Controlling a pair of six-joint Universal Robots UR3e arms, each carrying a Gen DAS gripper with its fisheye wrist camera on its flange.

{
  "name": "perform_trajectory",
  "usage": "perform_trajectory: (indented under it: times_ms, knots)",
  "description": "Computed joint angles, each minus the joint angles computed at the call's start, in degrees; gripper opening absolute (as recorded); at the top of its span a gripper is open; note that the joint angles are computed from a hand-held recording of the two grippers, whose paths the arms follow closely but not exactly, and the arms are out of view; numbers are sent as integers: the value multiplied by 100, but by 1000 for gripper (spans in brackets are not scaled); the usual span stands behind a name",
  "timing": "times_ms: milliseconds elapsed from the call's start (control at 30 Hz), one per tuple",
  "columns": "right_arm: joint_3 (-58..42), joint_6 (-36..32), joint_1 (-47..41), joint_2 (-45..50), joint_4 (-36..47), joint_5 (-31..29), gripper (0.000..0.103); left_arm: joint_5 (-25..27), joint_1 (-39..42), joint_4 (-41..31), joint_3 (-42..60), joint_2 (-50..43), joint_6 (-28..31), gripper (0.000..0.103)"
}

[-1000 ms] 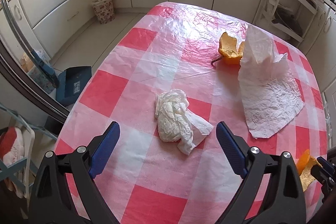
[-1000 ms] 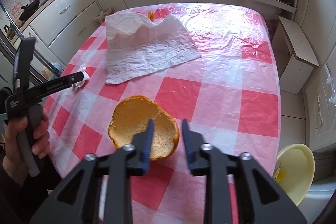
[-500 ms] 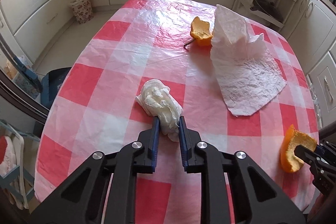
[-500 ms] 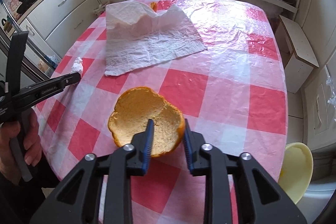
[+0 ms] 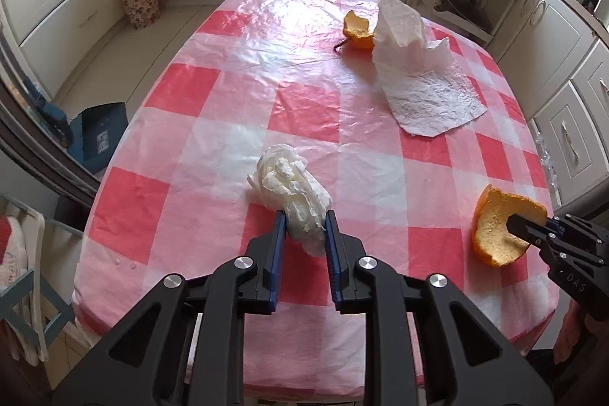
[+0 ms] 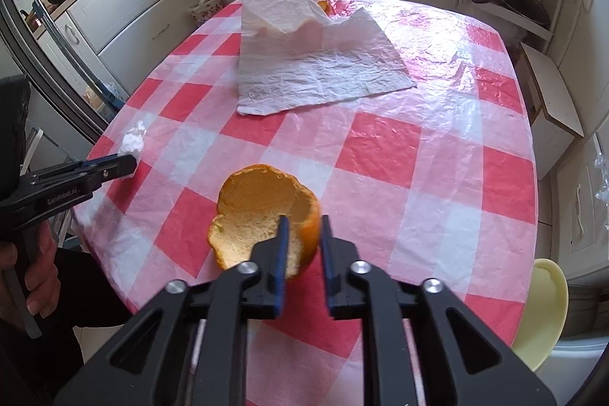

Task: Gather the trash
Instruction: 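Grasp the crumpled white plastic bag with the left gripper, then hold the plastic bag in the left gripper while the right gripper holds the peel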

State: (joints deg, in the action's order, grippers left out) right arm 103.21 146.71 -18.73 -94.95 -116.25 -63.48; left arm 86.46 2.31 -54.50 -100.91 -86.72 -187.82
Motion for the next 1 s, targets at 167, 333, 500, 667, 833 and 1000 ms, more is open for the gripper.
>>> perform_trajectory:
  times_ms: [167,333,500,667,833,1000]
  knots:
    - [-5,87,-31,91,-52,-44,35,366,-150,190,-48,-70,-44,46]
    - [8,119,37,118,-182,-73,34,428,-239,293,118,-276,-108,60]
    - [-61,111,72,135,-196,22,10,270,-185,203,199,-366,6,22]
    - [-198,56,24,108,-3,117,10,-160,-4,266,90,-99,54,19]
    - [-203,92,40,197,39,-21,39,-232,-142,454,101,-6,107,19]
    - [-153,139,223,290,-130,-175,15,216,-515,624,207,-103,115,19]
